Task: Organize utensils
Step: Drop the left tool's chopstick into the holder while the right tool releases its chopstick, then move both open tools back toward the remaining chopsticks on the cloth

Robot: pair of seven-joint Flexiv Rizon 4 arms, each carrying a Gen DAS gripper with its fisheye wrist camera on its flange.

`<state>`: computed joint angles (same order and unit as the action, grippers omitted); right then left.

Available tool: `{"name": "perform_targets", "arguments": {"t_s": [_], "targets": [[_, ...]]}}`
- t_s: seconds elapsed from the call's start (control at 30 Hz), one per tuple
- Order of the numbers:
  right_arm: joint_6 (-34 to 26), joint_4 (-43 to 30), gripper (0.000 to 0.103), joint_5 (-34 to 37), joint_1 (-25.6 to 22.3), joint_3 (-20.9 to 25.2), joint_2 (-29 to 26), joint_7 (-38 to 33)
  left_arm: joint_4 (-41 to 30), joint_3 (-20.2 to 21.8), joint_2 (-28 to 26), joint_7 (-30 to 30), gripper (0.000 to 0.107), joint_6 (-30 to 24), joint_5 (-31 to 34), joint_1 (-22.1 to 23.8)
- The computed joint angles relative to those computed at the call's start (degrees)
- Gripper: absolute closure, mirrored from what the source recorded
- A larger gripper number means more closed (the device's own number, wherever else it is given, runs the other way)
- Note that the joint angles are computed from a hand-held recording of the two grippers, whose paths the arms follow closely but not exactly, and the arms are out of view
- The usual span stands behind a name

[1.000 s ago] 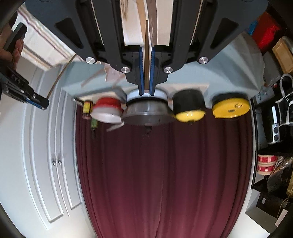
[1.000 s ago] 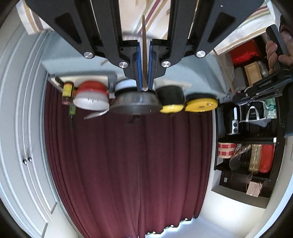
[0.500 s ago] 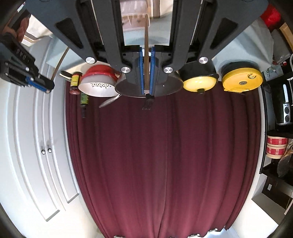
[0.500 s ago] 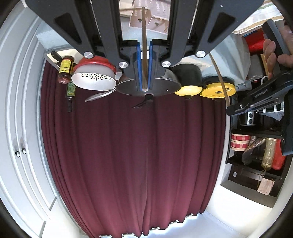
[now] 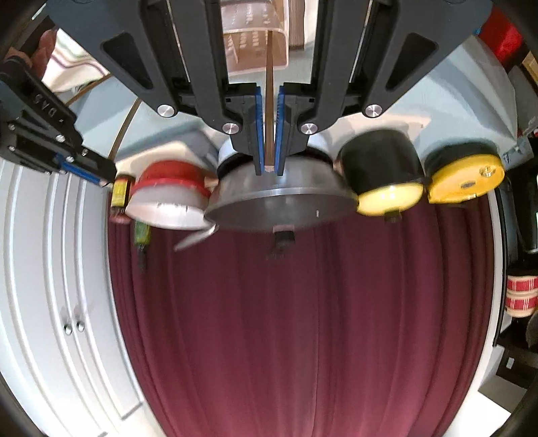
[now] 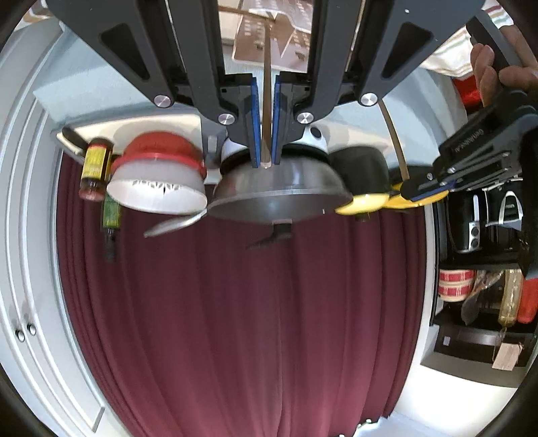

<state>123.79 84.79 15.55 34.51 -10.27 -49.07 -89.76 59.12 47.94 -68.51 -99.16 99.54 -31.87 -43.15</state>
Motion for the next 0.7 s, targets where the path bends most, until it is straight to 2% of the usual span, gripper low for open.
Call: {"name": "perform_targets", "arguments": {"t_s": [0.03,0.07,0.1,0.13,0.17,0.2,0.27,0.33,0.37,0.43,0.5,0.7], "targets": [[-0.25,-0.14,0.096,0.18,0.04,-0.10,-0.25,0.01,-0.14,0.96,-0.66,-0.54,0.098,-0.53,-0.63,-0.17],[-0.35,-0.10,0.091,0.17,0.06,-0.10,-0.32,0.03,-0.02,1.45,-1.02,-1.10,0.094,-0.61,-0.68,-0.32],[-0.20,0.42,0.085,0.44,0.35,-0.21,-0.07,-0.11,0.21,2.73,-1.48,-1.73,0.077,-1.21,-0.93,-0.83],[-0.18,0.20,0.069,0.53,0.33,-0.38,-0.25,-0.14,0.47,4.00,-1.87,-2.61,0.059,-1.46,-0.95,-1.28],[0.49,0.83,0.056,1.75,1.33,-1.28,0.09,-0.81,1.10,5.73,-2.31,-3.78,0.053,-1.22,-1.09,-2.07],[0.90,0.90,0.051,2.19,1.62,-1.58,0.11,-1.30,1.97,6.88,-2.44,-4.49,0.048,-0.59,-1.06,-2.82],[1.52,2.22,0.048,3.46,2.64,-2.22,1.16,-2.87,3.05,5.91,-1.48,-3.65,0.045,0.31,-0.35,-3.03],[2.14,3.52,0.042,3.66,2.30,-1.28,2.29,-3.46,5.27,6.30,-0.78,-2.97,0.034,1.55,-1.29,-4.32],[2.28,3.83,0.040,4.03,2.30,-1.14,2.63,-3.82,6.85,6.09,-0.19,-2.38,0.033,2.80,-1.83,-5.06],[2.53,5.49,0.039,5.69,3.09,-1.46,4.07,-5.13,9.45,4.22,1.65,-0.54,0.030,4.67,-1.92,-5.80],[3.11,7.30,0.039,6.43,3.14,-0.89,5.55,-5.97,12.17,4.22,2.76,0.84,0.025,5.78,-3.15,-7.39],[5.50,13.76,0.038,9.33,4.13,0.68,10.22,-9.51,22.70,2.08,8.31,5.34,0.023,10.64,-5.06,-12.12]]}}
